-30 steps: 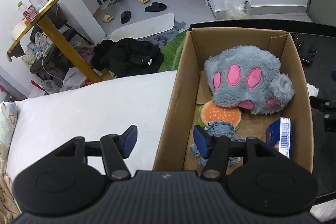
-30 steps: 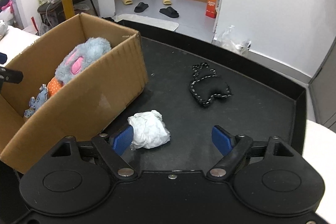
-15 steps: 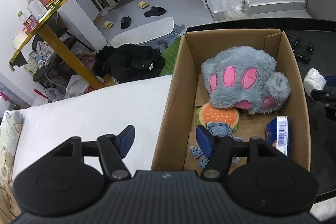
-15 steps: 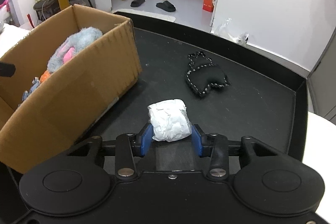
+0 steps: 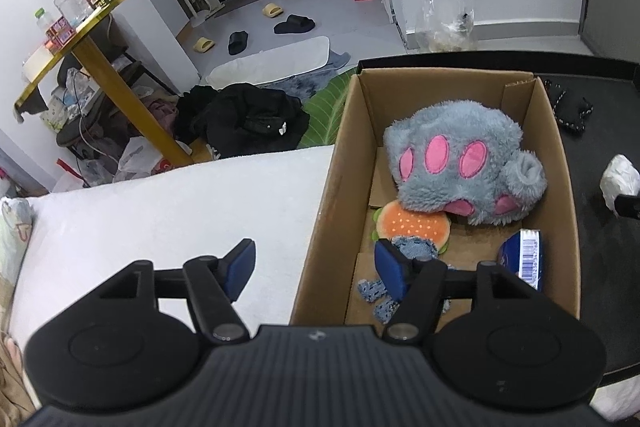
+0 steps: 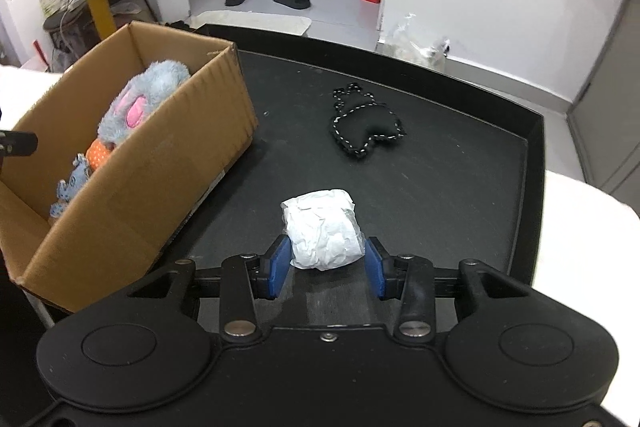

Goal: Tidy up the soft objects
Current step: 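Carry the white tissue into the box and open the right gripper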

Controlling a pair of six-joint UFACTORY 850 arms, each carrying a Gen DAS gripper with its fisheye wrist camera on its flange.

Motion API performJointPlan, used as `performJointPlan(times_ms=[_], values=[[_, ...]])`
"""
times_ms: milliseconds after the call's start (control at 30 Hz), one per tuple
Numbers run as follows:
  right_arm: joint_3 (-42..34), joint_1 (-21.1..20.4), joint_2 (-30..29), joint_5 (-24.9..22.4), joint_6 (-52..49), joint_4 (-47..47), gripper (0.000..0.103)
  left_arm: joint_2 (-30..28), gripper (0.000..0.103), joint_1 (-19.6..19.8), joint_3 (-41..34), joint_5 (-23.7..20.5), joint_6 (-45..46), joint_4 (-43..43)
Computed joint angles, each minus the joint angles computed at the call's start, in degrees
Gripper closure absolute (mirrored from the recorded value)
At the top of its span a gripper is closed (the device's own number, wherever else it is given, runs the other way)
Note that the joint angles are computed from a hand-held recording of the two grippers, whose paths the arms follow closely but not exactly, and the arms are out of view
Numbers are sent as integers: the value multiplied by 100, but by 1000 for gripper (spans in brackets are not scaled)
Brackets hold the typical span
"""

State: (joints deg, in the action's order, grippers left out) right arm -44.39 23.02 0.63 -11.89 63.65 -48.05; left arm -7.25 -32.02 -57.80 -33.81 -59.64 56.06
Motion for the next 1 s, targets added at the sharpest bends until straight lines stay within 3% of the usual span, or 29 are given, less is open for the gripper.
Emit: performJointPlan(times_ms=[167, 433, 600, 800, 867, 1000], values=[[-46, 53, 140, -118, 45, 74, 63, 96, 38, 74, 74, 198, -15, -81], [-97, 84, 454, -274, 960, -681, 63, 228, 39, 253, 181, 567, -31, -300], [-243, 272, 552, -478, 817, -631, 63, 244, 45, 384, 169, 712, 261, -806], [-421, 484, 523, -621, 996, -1009, 63, 278, 63, 538, 191, 900, 641, -1363], [-498, 536, 507, -643, 965, -1010, 63, 253, 74, 581, 169, 910, 862, -1628], [-617, 605, 469, -568, 721, -872, 63, 203, 87, 658, 124, 906, 1243, -2080]])
